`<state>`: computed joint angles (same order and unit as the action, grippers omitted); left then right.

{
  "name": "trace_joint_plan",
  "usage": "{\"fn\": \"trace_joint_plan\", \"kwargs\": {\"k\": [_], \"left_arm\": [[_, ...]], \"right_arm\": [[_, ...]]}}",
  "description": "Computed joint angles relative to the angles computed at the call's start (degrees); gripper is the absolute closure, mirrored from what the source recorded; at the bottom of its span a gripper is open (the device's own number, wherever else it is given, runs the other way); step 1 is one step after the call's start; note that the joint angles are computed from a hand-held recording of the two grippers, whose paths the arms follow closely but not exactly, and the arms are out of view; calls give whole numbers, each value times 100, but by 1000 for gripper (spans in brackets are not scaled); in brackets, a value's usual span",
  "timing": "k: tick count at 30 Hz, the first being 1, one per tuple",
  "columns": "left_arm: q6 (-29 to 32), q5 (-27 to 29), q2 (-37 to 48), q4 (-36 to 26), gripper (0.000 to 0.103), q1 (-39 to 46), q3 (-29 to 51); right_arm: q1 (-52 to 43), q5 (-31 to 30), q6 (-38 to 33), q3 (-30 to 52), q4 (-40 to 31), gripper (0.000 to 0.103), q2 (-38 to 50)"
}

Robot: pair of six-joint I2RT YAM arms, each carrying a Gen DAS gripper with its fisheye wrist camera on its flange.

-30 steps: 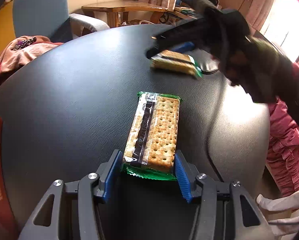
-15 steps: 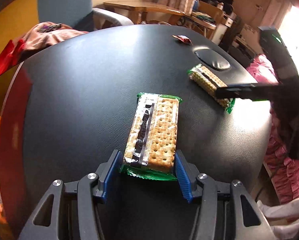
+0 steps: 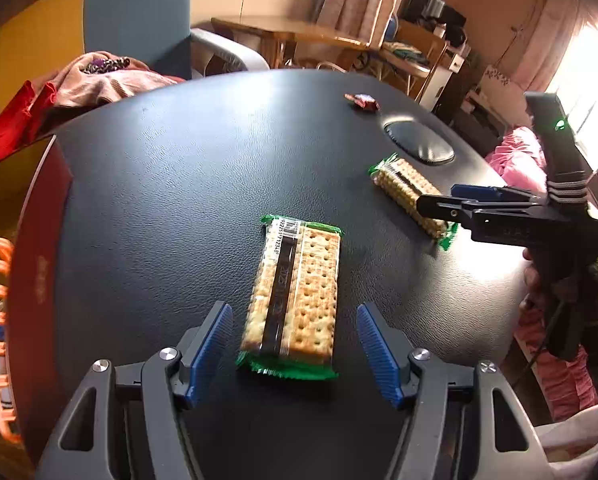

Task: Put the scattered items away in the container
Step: 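Lower the right tool onto the cracker pack and close it, then carry both cracker packs over the gold tin with both tools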

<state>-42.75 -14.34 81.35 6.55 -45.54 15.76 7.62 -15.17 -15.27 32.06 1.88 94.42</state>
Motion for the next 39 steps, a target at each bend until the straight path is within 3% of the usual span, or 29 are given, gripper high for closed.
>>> {"fn": "trace_joint_plan", "kwargs": {"k": [9, 11, 13, 23, 26, 36, 39], "left_arm": [[-52, -220, 852, -50, 38, -84, 505], [-145, -213, 910, 76, 38, -39, 442], [-189, -218, 918, 142, 38, -12, 398], [-534, -531, 1085, -156, 40, -204, 585], [-557, -639, 1124, -298, 46, -293, 643], [-738, -757, 1091, -529, 49, -490, 688], [-741, -714, 1083, -501, 47, -463, 685]], "right_arm": [[66, 246, 216, 243, 176, 33, 428], [90, 253, 200, 286, 183, 43, 530], [120, 274, 203, 323, 208, 47, 638], [329, 503, 153, 69, 409, 54, 530], [352, 518, 228, -77, 448, 54, 418], [407, 605, 435, -626, 629, 53, -6], [341, 516, 546, -687, 645, 44, -49]]}}
